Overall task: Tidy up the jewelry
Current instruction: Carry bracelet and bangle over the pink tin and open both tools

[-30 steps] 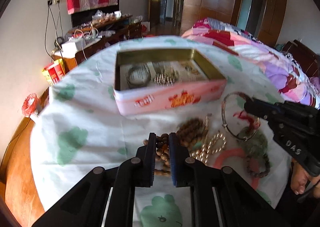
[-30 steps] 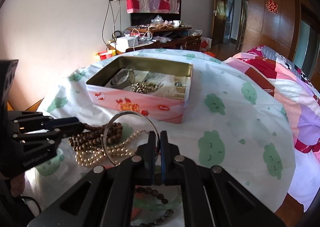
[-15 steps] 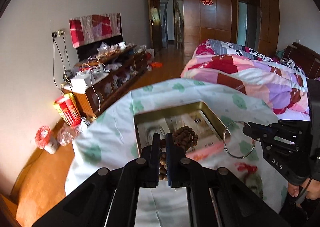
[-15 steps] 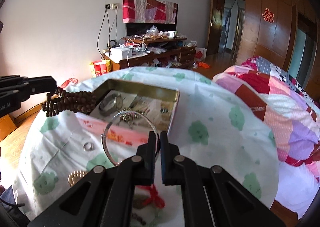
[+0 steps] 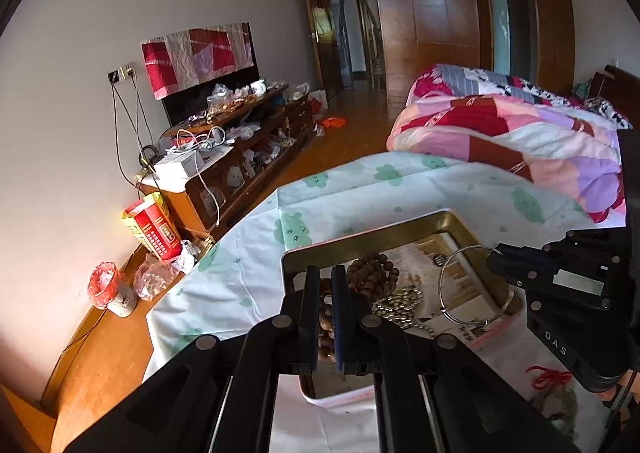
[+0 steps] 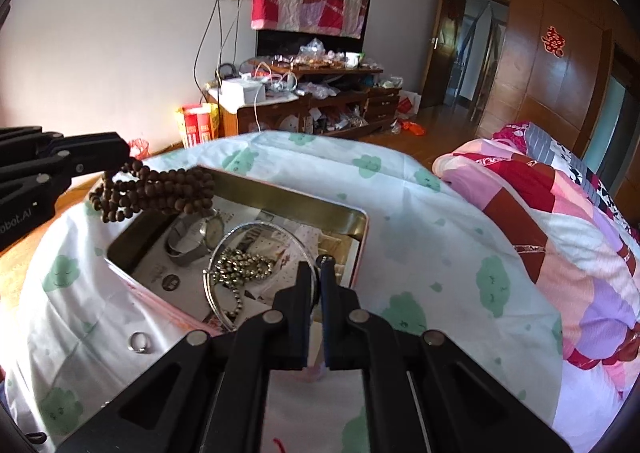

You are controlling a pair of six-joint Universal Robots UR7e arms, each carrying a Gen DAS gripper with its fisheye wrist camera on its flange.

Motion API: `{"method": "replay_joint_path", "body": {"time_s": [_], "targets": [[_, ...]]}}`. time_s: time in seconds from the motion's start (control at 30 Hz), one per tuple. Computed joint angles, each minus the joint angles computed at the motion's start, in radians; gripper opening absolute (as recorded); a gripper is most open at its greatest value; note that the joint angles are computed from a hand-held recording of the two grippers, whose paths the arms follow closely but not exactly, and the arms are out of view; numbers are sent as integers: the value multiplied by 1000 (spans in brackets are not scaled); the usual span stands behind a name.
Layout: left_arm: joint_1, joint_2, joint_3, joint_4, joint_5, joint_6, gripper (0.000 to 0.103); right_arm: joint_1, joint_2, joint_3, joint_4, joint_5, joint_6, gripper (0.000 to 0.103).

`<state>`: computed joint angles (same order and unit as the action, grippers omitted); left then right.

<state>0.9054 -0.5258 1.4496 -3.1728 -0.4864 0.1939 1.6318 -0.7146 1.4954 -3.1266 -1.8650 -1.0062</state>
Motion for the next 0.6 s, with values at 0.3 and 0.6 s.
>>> {"method": "replay_joint_path", "body": {"time_s": [0.3,0.6], "targets": [[-9,41,1,-103,90,89,74,-14,23,-45,60,1,43,33],[-35,-47,180,-10,107,-159,74,-37,-46,29,45,12,65,40]]}}
